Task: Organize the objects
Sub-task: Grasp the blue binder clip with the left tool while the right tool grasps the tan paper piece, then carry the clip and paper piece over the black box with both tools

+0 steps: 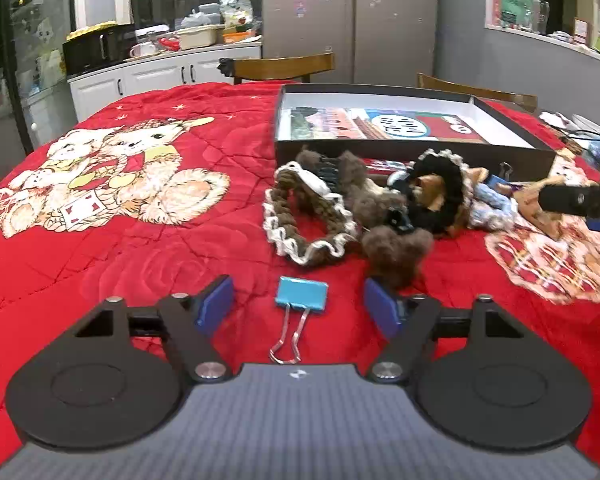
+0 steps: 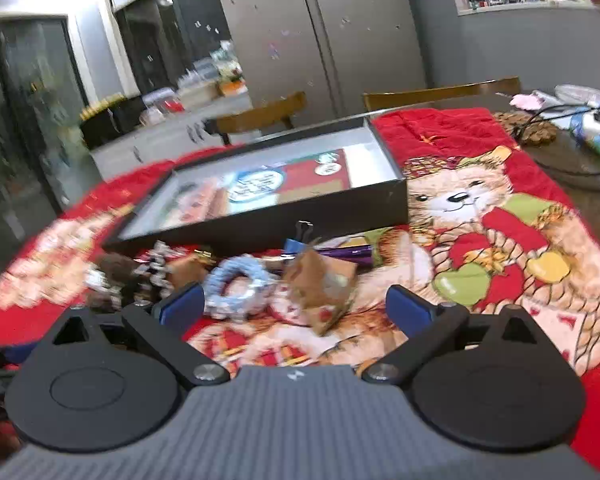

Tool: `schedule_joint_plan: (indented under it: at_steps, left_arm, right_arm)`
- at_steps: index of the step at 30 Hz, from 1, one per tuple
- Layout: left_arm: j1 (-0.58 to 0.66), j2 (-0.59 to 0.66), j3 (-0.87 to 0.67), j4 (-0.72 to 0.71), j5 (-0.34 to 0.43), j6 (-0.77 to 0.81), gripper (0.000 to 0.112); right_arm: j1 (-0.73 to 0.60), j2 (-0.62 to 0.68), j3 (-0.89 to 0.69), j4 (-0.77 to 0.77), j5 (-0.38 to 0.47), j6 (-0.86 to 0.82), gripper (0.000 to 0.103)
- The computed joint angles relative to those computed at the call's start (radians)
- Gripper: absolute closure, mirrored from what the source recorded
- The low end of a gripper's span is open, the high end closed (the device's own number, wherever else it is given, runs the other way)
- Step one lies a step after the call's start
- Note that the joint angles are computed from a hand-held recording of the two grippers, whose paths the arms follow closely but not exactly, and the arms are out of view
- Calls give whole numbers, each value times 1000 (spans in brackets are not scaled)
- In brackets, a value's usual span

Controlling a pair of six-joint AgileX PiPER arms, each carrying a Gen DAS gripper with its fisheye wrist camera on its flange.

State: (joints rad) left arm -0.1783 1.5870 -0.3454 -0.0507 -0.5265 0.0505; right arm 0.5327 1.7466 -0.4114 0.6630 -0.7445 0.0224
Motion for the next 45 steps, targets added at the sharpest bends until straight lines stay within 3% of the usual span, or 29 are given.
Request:
schedule_joint_plan:
  at_steps: [4, 8, 10, 13, 18, 45]
  left_arm:
    - [55, 18, -32, 154, 20, -134, 46]
    - [42, 16, -19, 104, 1, -93, 61]
    - [48, 16, -18, 100, -1, -101, 68]
    - [41, 11, -11, 54, -6, -73, 79]
    - [39, 9, -9, 49, -8, -67, 83]
    - [31, 6, -7, 18, -11, -51, 84]
  right_arm:
    - [-63, 31, -23, -100, 25, 66, 10]
    - [-66, 45, -21, -111, 1, 105, 14]
    - [-66, 55, -25, -122, 11, 128, 26]
    - [-17, 63, -31, -19, -16, 52, 44]
    - [-19, 60, -36, -1, 4, 38, 65]
    - [73, 59, 13, 87, -152, 8, 69]
